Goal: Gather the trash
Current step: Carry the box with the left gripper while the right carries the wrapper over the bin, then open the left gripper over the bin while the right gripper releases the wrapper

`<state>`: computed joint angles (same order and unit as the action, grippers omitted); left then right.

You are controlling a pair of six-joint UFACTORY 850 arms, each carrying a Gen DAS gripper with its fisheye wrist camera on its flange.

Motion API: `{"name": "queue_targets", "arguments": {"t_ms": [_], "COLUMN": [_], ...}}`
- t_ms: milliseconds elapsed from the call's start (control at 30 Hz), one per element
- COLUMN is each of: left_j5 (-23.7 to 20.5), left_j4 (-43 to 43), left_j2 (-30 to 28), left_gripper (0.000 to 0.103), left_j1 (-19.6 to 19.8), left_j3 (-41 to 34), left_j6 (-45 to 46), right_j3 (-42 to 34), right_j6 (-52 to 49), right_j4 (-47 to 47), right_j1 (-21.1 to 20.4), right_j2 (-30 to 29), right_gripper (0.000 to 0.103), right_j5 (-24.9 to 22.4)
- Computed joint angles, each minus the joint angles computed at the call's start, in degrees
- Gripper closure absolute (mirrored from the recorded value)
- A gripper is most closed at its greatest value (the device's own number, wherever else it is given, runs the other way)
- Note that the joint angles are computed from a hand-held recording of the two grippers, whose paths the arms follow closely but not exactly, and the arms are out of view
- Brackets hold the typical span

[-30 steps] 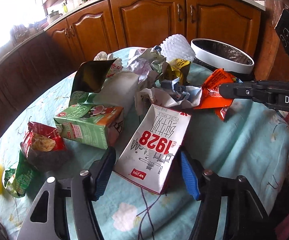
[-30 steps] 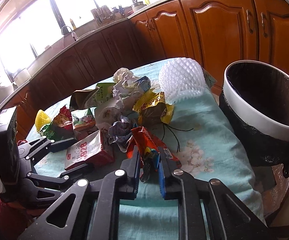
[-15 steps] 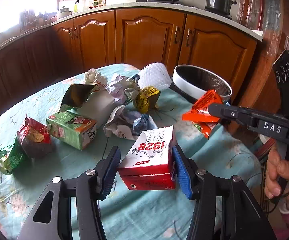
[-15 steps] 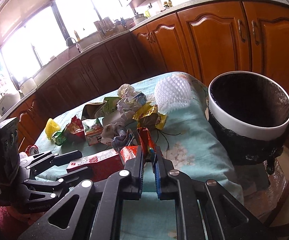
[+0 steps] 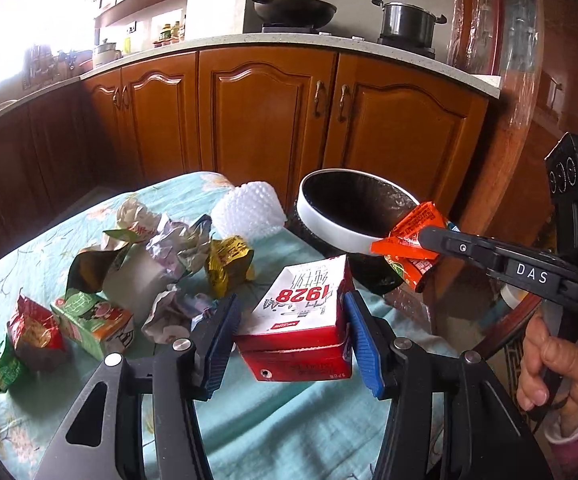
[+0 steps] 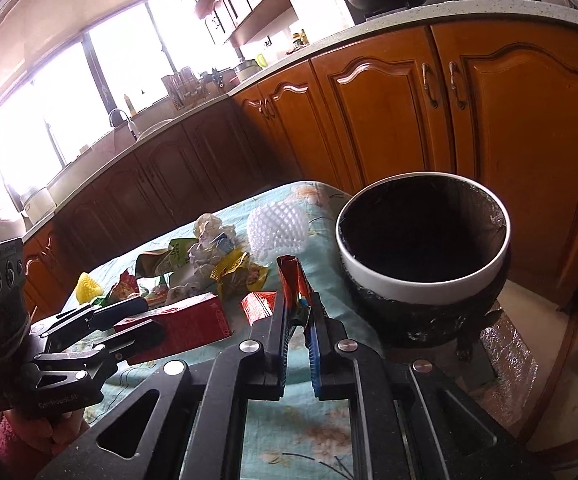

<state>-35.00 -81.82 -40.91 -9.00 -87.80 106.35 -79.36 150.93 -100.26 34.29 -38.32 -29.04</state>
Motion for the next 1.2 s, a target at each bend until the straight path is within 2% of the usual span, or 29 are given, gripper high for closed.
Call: {"name": "queue_targets", "arguments": {"t_ms": [267, 500, 733, 900, 1200], "left_j5": [0.8, 1.8, 3.9, 2.6, -1.4], "left_j4": [-0.6, 2.4, 15.0, 27.0, 41.3], "left_j2": [-3.3, -8.8, -17.3, -24.8, -35.4], "left_gripper": [0.051, 0.051, 0.051, 0.051, 0.051], "left_j1": [-3.3, -6.8, -10.3, -12.1, -14.4], "left_j3": [-5.7, -14.9, -28.5, -40.9, -59.0], "left_j6": [-1.2, -6.7, -20.7, -34.4, -49.1], "right_j3": [4.2, 4.7, 3.4, 2.1, 0.1], "right_j6": [1.5, 0.1, -2.9, -5.1, -7.5], "right_j4": [-1.0, -0.6, 1.2, 2.4, 4.9], "right_j1": [-2.6, -6.1, -9.4, -11.3, -13.7], "right_j2": [3.0, 3.4, 2.0, 0.6, -2.0], "right_gripper": [0.095, 0.095, 0.095, 0.095, 0.094], "right_j5": [-2.4, -2.4, 1.1, 3.9, 8.5]}}
